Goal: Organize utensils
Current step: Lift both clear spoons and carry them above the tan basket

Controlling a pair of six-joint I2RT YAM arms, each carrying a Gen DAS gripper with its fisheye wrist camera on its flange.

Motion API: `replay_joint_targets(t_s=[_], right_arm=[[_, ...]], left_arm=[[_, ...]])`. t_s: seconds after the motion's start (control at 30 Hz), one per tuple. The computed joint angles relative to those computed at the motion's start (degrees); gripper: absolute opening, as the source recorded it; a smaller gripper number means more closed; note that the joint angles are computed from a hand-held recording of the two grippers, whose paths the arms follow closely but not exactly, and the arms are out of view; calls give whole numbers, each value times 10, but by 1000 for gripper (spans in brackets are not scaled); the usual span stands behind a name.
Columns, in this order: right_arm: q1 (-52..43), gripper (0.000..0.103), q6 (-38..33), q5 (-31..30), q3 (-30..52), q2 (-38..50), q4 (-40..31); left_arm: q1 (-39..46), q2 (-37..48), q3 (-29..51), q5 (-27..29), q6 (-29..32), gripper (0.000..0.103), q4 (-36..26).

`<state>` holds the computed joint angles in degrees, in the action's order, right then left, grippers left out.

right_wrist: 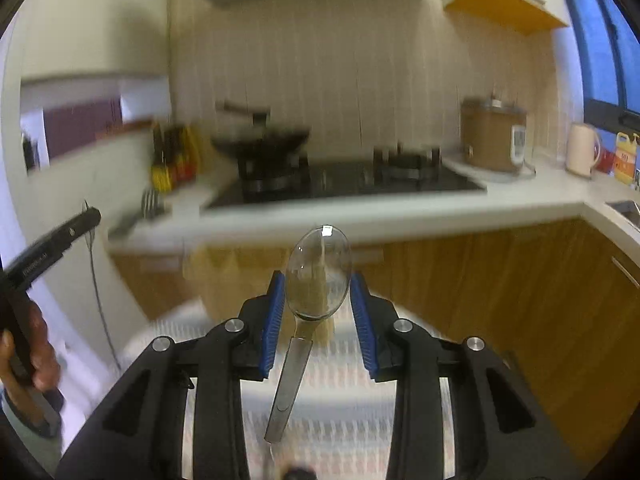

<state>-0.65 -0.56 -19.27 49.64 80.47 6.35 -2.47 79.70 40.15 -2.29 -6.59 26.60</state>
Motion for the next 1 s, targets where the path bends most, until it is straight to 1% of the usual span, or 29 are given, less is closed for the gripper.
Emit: replay_joint_targets(t_s=[0.07, 0.13, 0.27, 0.4, 0.53, 0.6, 0.7, 0.83, 0.9, 0.97, 1.0], right_arm=[[12, 30, 34, 10, 36, 36, 40], [23, 30, 60, 23, 64, 73, 78], [45, 31, 76, 67, 114, 142, 139], [68, 31, 62, 133, 136, 200, 208], [80, 31, 39, 164, 146, 246, 241], [89, 31, 16, 184, 144, 265, 263], [99, 31, -6, 196, 141, 287, 282], [101, 31, -17, 187, 130, 297, 289], [99, 31, -17, 177, 122, 293, 280], [97, 31, -25, 169, 119, 286, 253], [96, 31, -28, 163, 115, 281, 245]], left_arm=[[-10, 34, 29, -33, -1, 33, 35], [-20, 82, 59, -59, -4, 33, 85], [-34, 167, 114, -112, -17, 33, 142], [-33, 230, 145, -134, -23, 33, 189], [-29, 278, 166, -135, -27, 33, 213], [-32, 299, 170, -150, -20, 33, 233], [-35, 324, 174, -162, -9, 33, 249], [-41, 337, 170, -167, 13, 33, 259], [-42, 333, 164, -168, 19, 35, 252], [-40, 318, 146, -172, 14, 36, 245], [-35, 308, 136, -161, 8, 39, 237]])
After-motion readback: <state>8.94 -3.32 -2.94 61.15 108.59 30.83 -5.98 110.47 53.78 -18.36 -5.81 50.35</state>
